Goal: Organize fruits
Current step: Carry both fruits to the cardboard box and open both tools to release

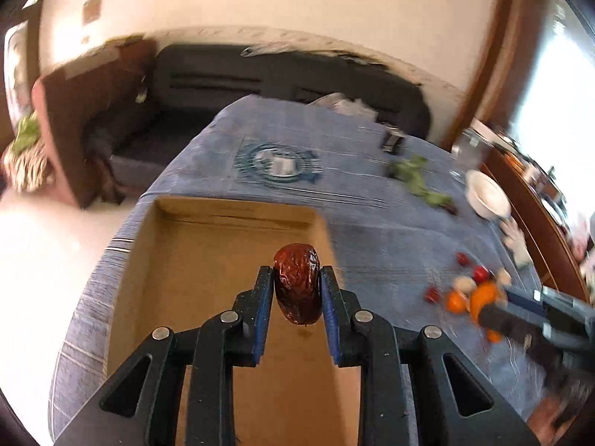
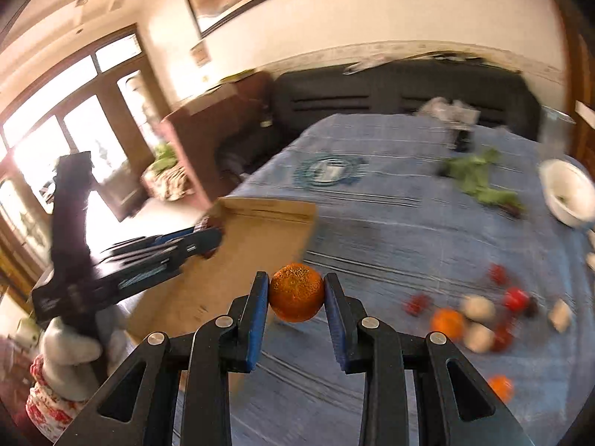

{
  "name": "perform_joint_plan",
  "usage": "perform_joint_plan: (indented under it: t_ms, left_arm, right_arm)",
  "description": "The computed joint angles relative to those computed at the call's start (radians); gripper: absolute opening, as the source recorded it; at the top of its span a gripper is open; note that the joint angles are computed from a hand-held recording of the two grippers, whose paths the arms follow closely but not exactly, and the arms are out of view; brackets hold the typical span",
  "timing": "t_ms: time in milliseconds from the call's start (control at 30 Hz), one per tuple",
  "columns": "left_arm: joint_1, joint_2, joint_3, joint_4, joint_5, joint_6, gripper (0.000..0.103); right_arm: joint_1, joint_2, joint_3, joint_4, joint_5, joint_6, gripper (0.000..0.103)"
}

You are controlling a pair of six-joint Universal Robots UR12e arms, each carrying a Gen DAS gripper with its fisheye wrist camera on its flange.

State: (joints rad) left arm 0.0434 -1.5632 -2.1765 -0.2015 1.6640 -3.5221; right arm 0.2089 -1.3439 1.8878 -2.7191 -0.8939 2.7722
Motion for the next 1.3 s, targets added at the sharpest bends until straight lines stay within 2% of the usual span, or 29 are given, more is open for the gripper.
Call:
perform_joint_plan:
  t_ms: [167,267,467,667,800,867,967,1033,1167,1267,1300]
  left_arm:
    - [0.087,-0.051,0.024,-0.059,-0.059,-0.044,0.025]
    - [0.119,-0.081,0.036,-0.088,-0.094,-0.044,0.024]
    - [0.144,-0.118,0.051,-0.106,-0.134,-0.063,0.024]
    - [0.152,-0.136,0.058,-0.105,-0.144,-0.069,0.026]
    - [0.156,-0.136,0.05,-0.084,-0.155,-0.098,0.041]
    - [0.156,-0.128,0.044,-0.077,-0.153,-0.115,0.042]
    - [0.148,-0.106,0.026,-0.047,-0.151,-0.154,0.048]
    - [0.138,-0.093,0.009,-0.012,-0.148,-0.175,0.054]
    - [0.096,-0.087,-0.003,0.017,-0.12,-0.174,0.059]
    - [0.052,-0.105,0.009,-0.014,-0.057,-0.145,0.063]
    - [0.048,-0.109,0.014,-0.039,-0.06,-0.14,0.063]
  right_arm:
    - [0.105,0.097,-0.092,-0.006,-0.125,-0.014,0.033]
    - [0.145,0.148,-0.141,0.001,-0.201,-0.016,0.033]
    - [0.174,0.227,-0.224,0.044,-0.273,0.003,0.033]
    - [0.187,0.259,-0.252,0.059,-0.294,0.01,0.033]
    - [0.186,0.262,-0.243,0.035,-0.287,0.013,0.035]
    - [0.181,0.257,-0.237,0.026,-0.27,0.02,0.053]
    - [0.166,0.232,-0.206,-0.027,-0.238,0.035,0.066]
    - [0.15,0.21,-0.179,-0.056,-0.208,0.034,0.067]
    - [0.104,0.154,-0.101,-0.147,-0.184,0.036,0.069]
    - [0.065,0.115,-0.046,-0.193,-0.178,0.045,0.069]
    - [0.05,0.103,-0.031,-0.199,-0.168,0.05,0.069]
